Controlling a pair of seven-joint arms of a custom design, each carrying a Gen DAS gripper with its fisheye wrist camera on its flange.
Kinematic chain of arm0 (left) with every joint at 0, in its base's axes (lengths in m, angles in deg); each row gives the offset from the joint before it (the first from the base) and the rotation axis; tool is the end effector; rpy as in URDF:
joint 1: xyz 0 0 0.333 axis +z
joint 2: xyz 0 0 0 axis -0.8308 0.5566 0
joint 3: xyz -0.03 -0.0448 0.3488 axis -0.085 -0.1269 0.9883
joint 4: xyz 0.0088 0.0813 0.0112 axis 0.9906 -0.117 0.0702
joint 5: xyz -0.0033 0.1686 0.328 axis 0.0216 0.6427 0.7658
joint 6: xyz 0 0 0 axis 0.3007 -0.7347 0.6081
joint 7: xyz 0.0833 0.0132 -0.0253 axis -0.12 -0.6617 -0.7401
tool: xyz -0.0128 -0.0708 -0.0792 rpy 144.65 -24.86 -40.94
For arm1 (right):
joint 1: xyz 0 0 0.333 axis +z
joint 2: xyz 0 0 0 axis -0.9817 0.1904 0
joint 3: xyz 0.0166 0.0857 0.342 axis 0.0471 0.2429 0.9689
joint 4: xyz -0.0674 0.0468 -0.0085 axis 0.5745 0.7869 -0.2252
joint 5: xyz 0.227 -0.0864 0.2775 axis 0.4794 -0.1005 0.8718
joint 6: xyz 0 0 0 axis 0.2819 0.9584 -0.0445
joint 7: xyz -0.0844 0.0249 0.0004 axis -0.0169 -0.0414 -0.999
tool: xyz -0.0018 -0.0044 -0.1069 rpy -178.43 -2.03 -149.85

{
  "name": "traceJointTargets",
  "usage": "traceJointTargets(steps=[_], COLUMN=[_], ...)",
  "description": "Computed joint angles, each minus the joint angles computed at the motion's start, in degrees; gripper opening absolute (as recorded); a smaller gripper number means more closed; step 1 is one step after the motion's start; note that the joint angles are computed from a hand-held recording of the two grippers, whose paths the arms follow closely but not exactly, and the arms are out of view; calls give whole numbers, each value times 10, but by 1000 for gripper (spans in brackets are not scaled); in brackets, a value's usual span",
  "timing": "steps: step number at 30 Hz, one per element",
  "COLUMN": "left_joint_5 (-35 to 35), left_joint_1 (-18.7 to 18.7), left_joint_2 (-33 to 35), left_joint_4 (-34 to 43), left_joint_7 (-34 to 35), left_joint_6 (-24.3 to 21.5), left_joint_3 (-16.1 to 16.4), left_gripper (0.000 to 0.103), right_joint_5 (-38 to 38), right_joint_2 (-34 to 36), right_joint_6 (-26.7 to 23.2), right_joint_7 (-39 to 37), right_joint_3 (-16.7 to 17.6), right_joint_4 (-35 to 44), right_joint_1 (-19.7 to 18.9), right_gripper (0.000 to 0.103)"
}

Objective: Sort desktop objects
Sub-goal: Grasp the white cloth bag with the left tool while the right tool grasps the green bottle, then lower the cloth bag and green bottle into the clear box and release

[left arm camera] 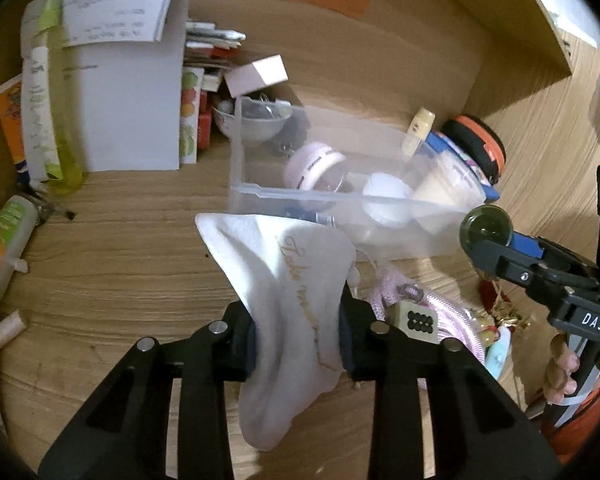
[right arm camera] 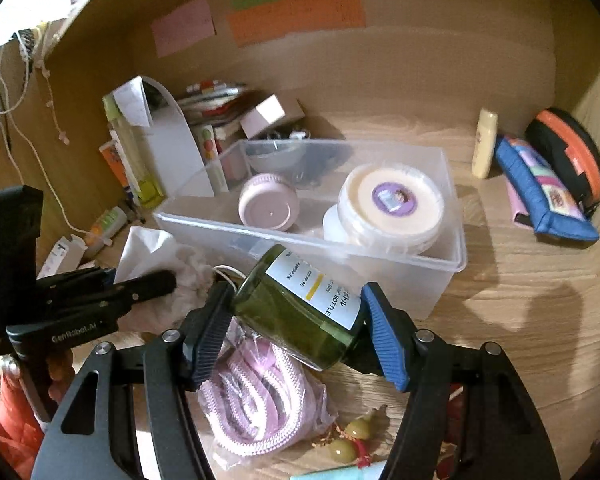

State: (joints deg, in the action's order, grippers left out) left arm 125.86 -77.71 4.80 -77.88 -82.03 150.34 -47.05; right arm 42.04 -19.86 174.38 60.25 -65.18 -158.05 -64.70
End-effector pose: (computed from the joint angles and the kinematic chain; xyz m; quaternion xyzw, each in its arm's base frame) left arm 0.3895 -0.3569 0.5021 -0.7530 0.5106 -0.3315 0.2498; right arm 0.5083 0.1224 0.5196 -0.8295 0.3530 -0.0855 0.4242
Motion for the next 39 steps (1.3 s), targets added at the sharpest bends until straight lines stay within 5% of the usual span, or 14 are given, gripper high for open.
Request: traceJointTargets(steps=[25,39], left_joint_5=[67,54], left_joint_1=[24,41], left_joint_2=[-60,-13], left_joint_4=[10,65], left_joint_7=[-44,44], left_joint_6=[-61,-31], left_joint_3=[-27,7], left_gripper=[31,31], right_joint_5=[72,59], right_joint_2=[-36,18], right_joint_6=[-8,-10], right_joint_7=[-55,-39], right_joint_3=[-21,-2], right_joint_4=[13,87], right_joint_1=[-3,-4], right_gripper=[62,62])
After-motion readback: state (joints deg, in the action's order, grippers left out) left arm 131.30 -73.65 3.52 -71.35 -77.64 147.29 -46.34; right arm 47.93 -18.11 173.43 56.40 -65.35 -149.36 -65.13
